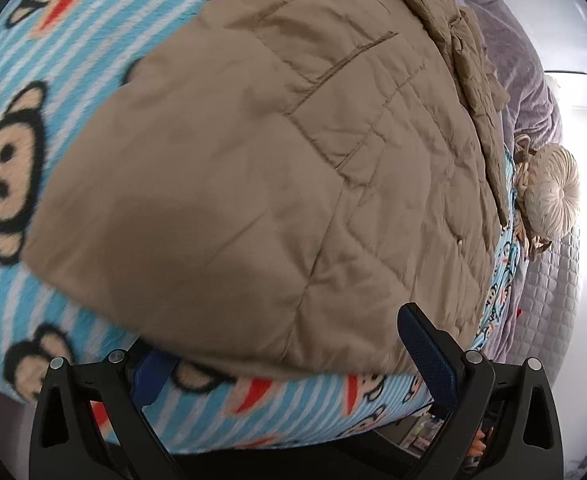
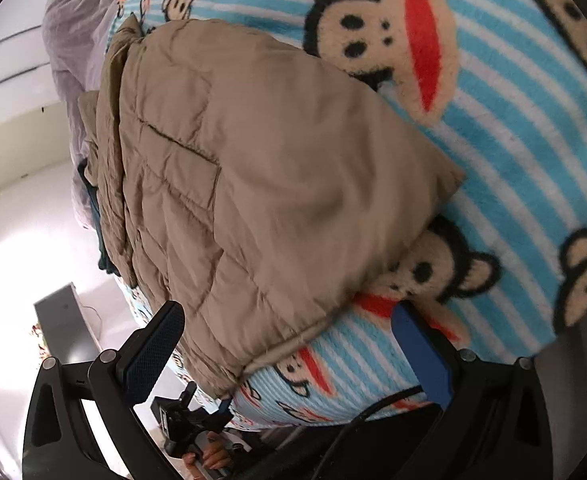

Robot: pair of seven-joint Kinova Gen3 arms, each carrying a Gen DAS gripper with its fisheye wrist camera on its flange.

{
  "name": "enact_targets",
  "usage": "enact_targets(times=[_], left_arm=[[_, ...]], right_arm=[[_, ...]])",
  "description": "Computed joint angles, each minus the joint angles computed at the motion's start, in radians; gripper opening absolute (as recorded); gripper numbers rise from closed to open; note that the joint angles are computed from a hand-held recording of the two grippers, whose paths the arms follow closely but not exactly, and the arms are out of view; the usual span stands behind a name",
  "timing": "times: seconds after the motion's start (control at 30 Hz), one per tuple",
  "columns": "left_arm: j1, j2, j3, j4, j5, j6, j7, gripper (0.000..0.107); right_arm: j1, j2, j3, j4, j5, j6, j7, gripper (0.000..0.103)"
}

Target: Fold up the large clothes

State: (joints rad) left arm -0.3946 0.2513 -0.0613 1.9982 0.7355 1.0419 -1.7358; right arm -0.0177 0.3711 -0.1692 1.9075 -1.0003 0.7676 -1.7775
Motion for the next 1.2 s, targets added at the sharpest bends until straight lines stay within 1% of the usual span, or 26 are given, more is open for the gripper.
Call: enact_targets(times=[0.13,0.23,0.3,0.33,0.37,0.4,0.43,0.47,0.5,0.53,0.57,0.6,0.63,0.67,0.7,0.8,0.93,1.03,1.2], left_arm=[[0.043,0.021,0.015,-0.029,-0.046,-0.022,0.049,0.101],[0.049,0.018,0.021,-0.03,-0.06,-0.029,0.052,0.101],[0.047,0.019,0.022,-0.031,-0.057,-0.029,0.052,0.101],[0.046,0.02,0.022,-0.032,-0.055,-0.029,0.057,0.101],[0.047,0.019,0.022,-0.03,-0.055,-0.032,0.06,0.101],[0.049,0.017,0.022,-0.029,-0.057,-0.035,0.066,0.101],[0.049,0.015,0.022,-0.028,-0.056,-0.037,0.068,0.1],[0.048,0.012,0.021,-0.027,-0.057,-0.04,0.068,0.09],[0.039,0.005,0.017,-0.021,-0.063,-0.034,0.057,0.073],[0.039,0.006,0.016,-0.025,-0.067,-0.03,0.054,0.064],[0.029,0.006,0.017,-0.023,-0.055,-0.027,0.035,0.043],[0.015,0.007,0.014,-0.02,-0.037,-0.02,0.011,0.022],[-0.01,0.004,0.018,-0.012,-0.002,-0.012,-0.023,0.017],[-0.017,-0.004,0.009,-0.006,0.016,-0.01,-0.043,0.015],[-0.022,-0.014,0.006,-0.003,0.028,-0.01,-0.055,0.012],[-0.034,-0.047,-0.007,-0.013,0.06,0.005,-0.085,0.012],[-0.027,-0.084,-0.017,-0.064,0.078,0.022,-0.095,0.012],[-0.026,-0.097,-0.022,-0.123,0.113,0.029,-0.113,0.012],[-0.008,-0.088,-0.013,-0.235,0.132,0.014,-0.111,0.012]], right_arm=[[0.016,0.024,-0.016,0.003,-0.054,-0.018,0.051,0.103],[0.021,0.039,-0.026,0.007,-0.092,-0.033,0.08,0.103],[0.02,0.045,-0.029,0.013,-0.13,-0.047,0.102,0.1],[0.038,0.043,-0.043,0.027,-0.149,-0.054,0.121,0.097],[0.037,0.048,-0.043,0.027,-0.159,-0.055,0.123,0.085],[0.022,0.051,-0.023,0.021,-0.152,-0.041,0.11,0.073],[0.019,0.055,-0.023,0.014,-0.137,-0.036,0.089,0.068],[0.013,0.059,-0.023,0.009,-0.135,-0.038,0.08,0.058],[0.013,0.063,-0.023,0.006,-0.133,-0.033,0.077,0.047],[0.013,0.066,-0.023,0.0,-0.126,-0.026,0.071,0.041],[0.008,0.069,-0.021,-0.007,-0.114,-0.022,0.059,0.026],[-0.002,0.068,-0.014,-0.018,-0.087,-0.018,0.035,0.018],[-0.012,0.063,-0.009,-0.027,-0.062,-0.02,0.014,0.016],[-0.014,0.061,-0.011,-0.031,-0.052,-0.024,0.009,0.013],[-0.02,0.06,-0.012,-0.044,-0.033,-0.021,-0.001,0.011],[-0.02,0.056,-0.021,-0.078,0.003,-0.011,-0.006,0.009],[-0.02,0.047,-0.028,-0.119,0.022,-0.003,-0.013,0.009],[-0.019,0.037,-0.026,-0.169,0.048,0.014,-0.018,0.008],[-0.031,0.028,-0.015,-0.306,0.122,0.047,-0.035,0.008]])
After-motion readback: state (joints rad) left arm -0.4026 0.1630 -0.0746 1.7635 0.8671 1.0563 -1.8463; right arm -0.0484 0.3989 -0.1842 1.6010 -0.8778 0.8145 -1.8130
